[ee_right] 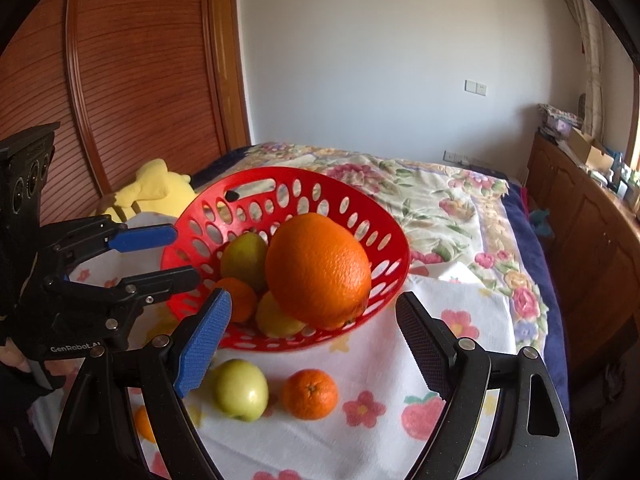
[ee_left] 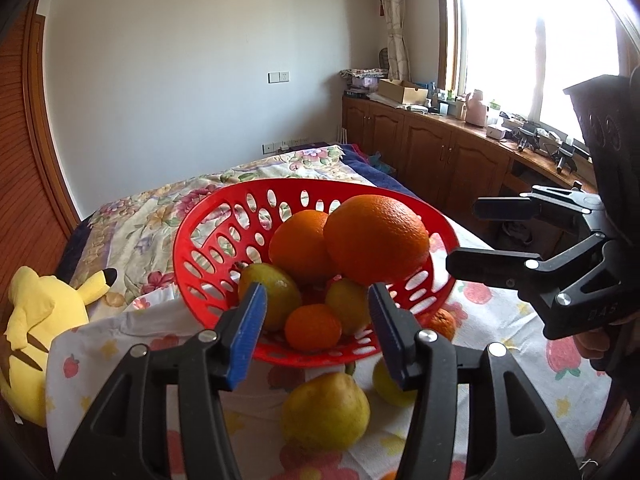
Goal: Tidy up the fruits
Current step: 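Withdraw both tools from the basket and reach toward tangerines on the cloth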
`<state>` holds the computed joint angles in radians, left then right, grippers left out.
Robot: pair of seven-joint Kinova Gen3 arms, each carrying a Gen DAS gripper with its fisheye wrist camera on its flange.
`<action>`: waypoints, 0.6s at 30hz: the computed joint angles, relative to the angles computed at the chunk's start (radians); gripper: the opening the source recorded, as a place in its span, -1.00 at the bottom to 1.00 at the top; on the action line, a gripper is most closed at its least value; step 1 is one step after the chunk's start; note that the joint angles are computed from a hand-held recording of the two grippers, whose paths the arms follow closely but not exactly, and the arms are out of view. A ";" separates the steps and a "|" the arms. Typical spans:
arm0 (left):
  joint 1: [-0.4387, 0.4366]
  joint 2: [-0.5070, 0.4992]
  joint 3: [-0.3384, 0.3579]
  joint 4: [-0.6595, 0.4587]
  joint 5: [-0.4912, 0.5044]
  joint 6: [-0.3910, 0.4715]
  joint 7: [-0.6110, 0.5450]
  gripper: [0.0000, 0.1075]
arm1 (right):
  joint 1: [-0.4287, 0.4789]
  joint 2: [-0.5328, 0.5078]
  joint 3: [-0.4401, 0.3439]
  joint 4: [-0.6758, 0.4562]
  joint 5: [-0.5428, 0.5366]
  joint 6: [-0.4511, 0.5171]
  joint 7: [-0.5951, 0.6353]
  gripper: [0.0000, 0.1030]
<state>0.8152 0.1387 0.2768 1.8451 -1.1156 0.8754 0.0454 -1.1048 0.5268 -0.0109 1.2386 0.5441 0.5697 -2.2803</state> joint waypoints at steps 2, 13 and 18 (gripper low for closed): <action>0.018 -0.003 0.009 0.005 -0.005 0.031 0.022 0.05 | -0.013 -0.012 0.011 0.022 0.009 -0.012 -0.024 0.68; 0.084 -0.014 0.059 0.046 -0.035 0.128 0.156 0.27 | -0.065 -0.065 0.035 0.144 0.101 -0.069 -0.179 0.68; 0.116 -0.011 0.078 0.064 -0.024 0.160 0.217 0.28 | -0.093 -0.080 0.049 0.187 0.165 -0.066 -0.271 0.67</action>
